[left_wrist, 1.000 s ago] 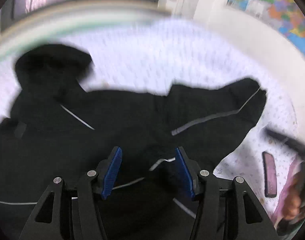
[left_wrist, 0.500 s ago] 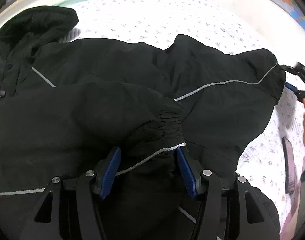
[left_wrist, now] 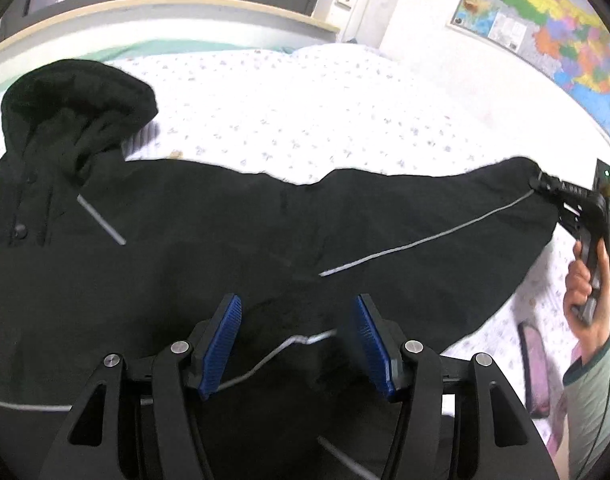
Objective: Fold large clothes
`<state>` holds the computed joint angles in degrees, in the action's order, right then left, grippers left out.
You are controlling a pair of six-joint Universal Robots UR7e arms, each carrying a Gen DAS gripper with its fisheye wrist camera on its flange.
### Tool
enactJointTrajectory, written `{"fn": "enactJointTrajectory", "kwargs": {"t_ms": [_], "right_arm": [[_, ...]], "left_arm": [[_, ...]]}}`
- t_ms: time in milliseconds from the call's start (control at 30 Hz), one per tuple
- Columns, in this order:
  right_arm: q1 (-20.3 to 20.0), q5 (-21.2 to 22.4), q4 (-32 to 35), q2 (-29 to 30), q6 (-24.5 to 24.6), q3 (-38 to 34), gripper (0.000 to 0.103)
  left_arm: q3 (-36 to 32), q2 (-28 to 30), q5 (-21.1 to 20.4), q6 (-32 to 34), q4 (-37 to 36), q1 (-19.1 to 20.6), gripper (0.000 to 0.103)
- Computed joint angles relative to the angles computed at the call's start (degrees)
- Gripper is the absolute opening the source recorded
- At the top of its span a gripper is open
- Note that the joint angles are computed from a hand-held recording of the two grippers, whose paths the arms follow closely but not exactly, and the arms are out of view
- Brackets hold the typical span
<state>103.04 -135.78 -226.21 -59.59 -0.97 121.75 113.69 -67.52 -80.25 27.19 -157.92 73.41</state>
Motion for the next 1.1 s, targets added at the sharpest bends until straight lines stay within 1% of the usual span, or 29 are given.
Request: {"fn": "enactJointTrajectory", "kwargs": {"t_ms": [33,67,100,133,167,200,233,267,333,400,467,533,567,633,667,700,767,867,933,1000,1100], "right_arm": [[0.26,-1.50,0.83,0.18,-0.15,-0.28,0.016],[0.33,-3.33,2.13,0.82,0.04,-1.02,0.016],[0.00,-3.93,3.88,1.05,1.19,-1.40,0.016],[-0.66,-3.52,6.14,0.63,3.27,-1.02,0.016],[-1.26,-3.62,8.78,0.18,5.11,-0.80,0.016],[-1.37,-3.53,10.59,-0.02,5.94,-0.93,0.016],[-1.42,-2.61,11.82,-0.15,6.02,-0.61,0.015],[-0.93,-2.29,11.78,-0.15,5.39,-0.15,0.015],[0.94,-0.52,10.43,1.23,2.33,-0.80,0.015],[3.76,0.30,10.17,3.23,-0.06,-2.60,0.015],[6.82,0.00,11.48,5.57,-1.58,-5.46,0.015],[10.20,-0.23,14.37,8.56,-2.23,-9.71,0.015],[11.69,-0.49,15.59,10.02,-2.68,-11.64,0.015],[14.86,-0.50,17.33,13.84,-4.25,-16.21,0.015],[16.16,-0.24,17.83,15.62,-4.62,-18.17,0.015],[17.56,0.29,19.21,17.84,-4.63,-20.71,0.015],[19.66,0.01,22.45,21.44,-4.40,-25.03,0.015],[22.15,0.41,29.72,28.24,-4.44,-34.16,0.015],[23.54,0.83,35.35,33.40,-4.37,-41.23,0.015],[24.53,1.77,40.97,38.07,-3.23,-47.67,0.015],[25.27,2.74,48.98,45.17,-2.33,-57.71,0.015]], "left_arm": [[-1.36,0.90,0.28,-1.27,3.05,-0.04,0.060],[-3.41,3.45,2.96,-3.96,7.41,0.06,0.060],[-4.45,5.24,6.09,-5.31,9.37,0.16,0.059],[-4.58,5.81,6.81,-4.92,8.94,0.07,0.058],[-3.48,5.34,6.93,-3.13,7.07,-0.20,0.058],[-3.31,4.49,6.25,-2.78,7.59,-0.39,0.058],[-3.57,3.46,4.69,-2.69,9.09,-0.25,0.058],[-4.00,2.12,2.59,-2.62,10.97,0.09,0.058],[-4.20,-0.80,0.54,-2.13,11.95,0.56,0.058],[-4.17,-4.38,0.55,-1.43,12.26,0.66,0.058],[-4.09,-7.78,0.19,-0.47,12.04,1.15,0.058],[-4.12,-11.19,1.01,0.43,12.40,1.52,0.060],[-4.55,-12.64,2.71,1.10,12.43,1.80,0.060],[-4.88,-15.38,7.71,0.99,11.72,2.24,0.060],[-5.91,-16.81,8.61,0.88,13.24,3.19,0.060],[-6.65,-18.18,8.22,0.73,14.56,4.29,0.060],[-8.02,-20.47,6.68,1.66,16.13,6.60,0.060],[-7.20,-23.35,8.88,4.69,14.01,7.99,0.060],[-6.61,-25.18,9.48,7.11,12.67,9.07,0.060],[-8.36,-25.53,8.63,8.57,13.56,11.33,0.060],[-11.57,-25.13,5.71,9.87,15.85,15.19,0.060]]}}
